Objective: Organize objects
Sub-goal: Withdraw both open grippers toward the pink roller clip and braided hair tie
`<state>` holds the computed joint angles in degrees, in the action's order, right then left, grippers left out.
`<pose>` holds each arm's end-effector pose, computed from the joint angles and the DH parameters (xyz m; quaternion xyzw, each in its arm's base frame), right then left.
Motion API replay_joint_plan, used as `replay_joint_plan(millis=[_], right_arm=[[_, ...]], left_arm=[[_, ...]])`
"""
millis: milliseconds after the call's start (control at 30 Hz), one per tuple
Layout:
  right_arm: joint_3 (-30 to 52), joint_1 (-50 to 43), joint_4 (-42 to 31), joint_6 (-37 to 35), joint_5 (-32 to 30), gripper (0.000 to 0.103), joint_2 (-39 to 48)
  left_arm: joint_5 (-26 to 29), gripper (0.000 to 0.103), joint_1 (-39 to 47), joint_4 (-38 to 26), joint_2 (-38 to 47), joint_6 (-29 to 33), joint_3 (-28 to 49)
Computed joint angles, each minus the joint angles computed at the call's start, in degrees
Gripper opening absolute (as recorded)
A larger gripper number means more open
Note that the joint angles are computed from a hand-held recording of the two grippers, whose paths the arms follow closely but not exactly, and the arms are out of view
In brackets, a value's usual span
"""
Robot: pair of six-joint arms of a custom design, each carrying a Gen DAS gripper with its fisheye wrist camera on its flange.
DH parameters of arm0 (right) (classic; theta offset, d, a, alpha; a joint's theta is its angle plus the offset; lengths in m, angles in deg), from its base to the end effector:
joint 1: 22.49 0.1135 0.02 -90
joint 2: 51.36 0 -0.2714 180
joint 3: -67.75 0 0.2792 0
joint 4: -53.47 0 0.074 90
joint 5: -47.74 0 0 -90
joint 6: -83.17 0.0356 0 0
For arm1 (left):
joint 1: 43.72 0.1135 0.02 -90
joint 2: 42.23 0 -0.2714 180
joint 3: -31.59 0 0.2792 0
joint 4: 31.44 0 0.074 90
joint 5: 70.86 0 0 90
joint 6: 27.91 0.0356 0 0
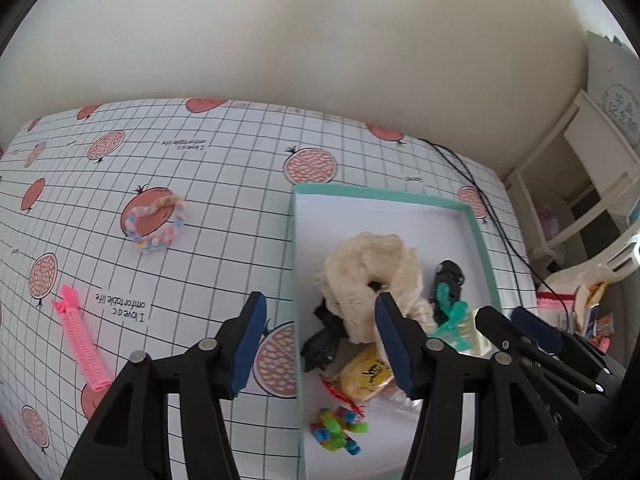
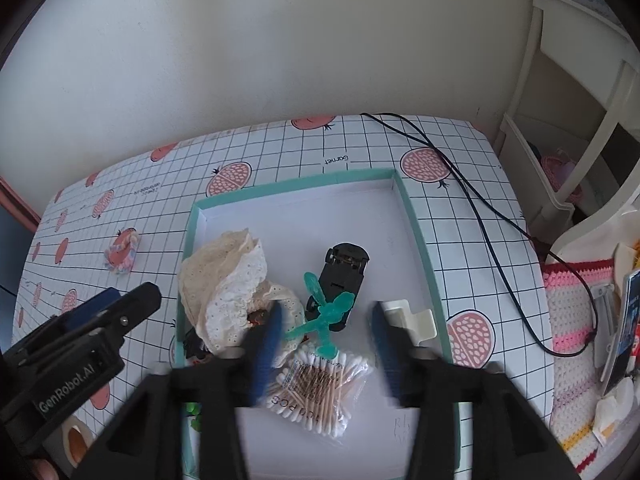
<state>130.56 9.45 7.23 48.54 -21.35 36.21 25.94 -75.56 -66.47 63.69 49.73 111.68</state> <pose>0.2587 0.1463 0.1663 0.2263 0.9436 -0.0174 0.2410 0.3367 -0.2141 0.1573 0.1782 0.9497 -0.1477 0.2111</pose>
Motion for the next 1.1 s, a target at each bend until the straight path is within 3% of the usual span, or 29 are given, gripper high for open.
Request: replay_joint_plan(millis=[400, 533, 633, 800, 1100], right_arm=[[-0.4, 0.1, 2.4, -0.6, -0.7, 0.089, 1.1], [-0.5, 0.1, 2.7, -0.6, -0.9, 0.094, 1.3], [-0.6, 0.0, 3.1, -0.5, -1.3, 0.097, 1.4], [-0.7, 0.0, 3.3, -0.6, -1.3, 0.103, 1.5], [-0.8, 0.2, 3.6, -0.1, -1.2, 0.103, 1.9]], left_arm=[[-4.6, 0.093, 0.8, 2.4, 0.1, -0.5, -1.6], [-4.9, 0.094, 1.3, 3.2, 0.1, -1.0, -2.0], [-5.2, 0.103, 1.7, 3.4, 0.4, -1.4, -2.0], [-5.3, 0.103, 2.3, 3.6, 0.7, -2.4, -1.9], [-5.1, 0.103, 3.0, 3.6, 0.8, -2.6, -1.9]])
